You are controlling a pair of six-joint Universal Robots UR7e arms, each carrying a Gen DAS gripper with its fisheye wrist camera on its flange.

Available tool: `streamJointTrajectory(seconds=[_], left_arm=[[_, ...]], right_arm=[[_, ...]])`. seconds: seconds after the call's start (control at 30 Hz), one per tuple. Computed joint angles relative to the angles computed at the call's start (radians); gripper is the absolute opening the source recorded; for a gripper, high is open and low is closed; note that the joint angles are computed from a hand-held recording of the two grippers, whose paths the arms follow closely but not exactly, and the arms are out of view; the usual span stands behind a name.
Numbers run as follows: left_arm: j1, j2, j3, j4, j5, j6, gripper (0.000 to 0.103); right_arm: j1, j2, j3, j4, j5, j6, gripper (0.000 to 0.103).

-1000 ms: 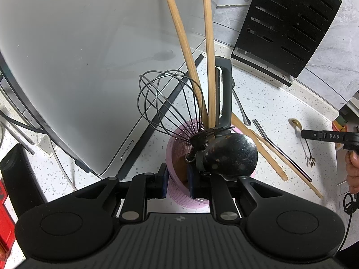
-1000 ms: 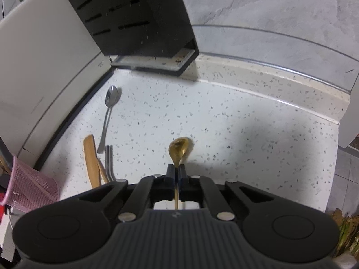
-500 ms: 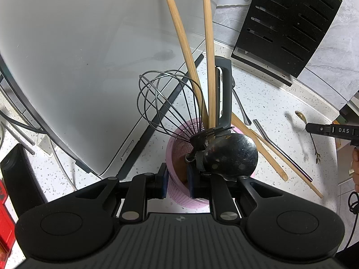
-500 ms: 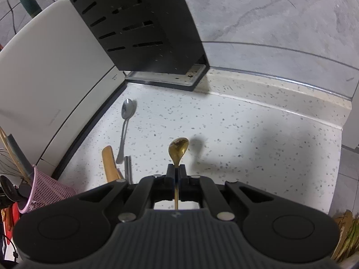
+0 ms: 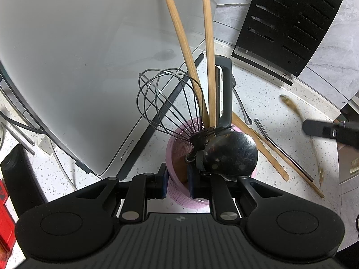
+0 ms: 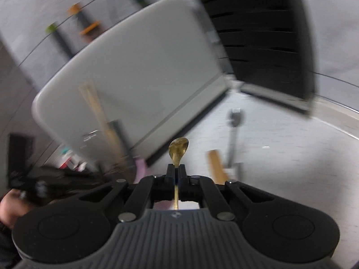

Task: Organize utensils
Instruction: 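Lift the gold spoon with the right gripper and carry it over the pink cup, then lower the gold spoon into the pink cup and open the right gripper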

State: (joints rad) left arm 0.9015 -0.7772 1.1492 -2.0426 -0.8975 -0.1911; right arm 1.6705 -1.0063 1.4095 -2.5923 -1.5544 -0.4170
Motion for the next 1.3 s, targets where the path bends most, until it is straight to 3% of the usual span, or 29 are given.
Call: streamJointTrajectory(seconds=[0.4,0.7,1.0,1.3], left_arm=[[0.002,-0.003,0.001,-0.002,-0.007,0.005,0.019],[0.002,-0.003,0.001,-0.002,-0.007,0.007,0.019],[0.001,-0.004,0.001,-0.001,-0.008,0.006,0.019],[0.001,-0.004,0.001,-0.001,-0.007,0.006,0.019]], right_arm=[[0.035,0.016,-0.005,0.157,0.013,-0.076,0.000],[0.043,0.025,-0.023,0.208,-0.014,-0.017,0.000],[0.033,0.060,-0.079,0.240,0.026,0.124,0.000],[0.029,0.051,-0.072,0.221,0.038,0.136,0.001]])
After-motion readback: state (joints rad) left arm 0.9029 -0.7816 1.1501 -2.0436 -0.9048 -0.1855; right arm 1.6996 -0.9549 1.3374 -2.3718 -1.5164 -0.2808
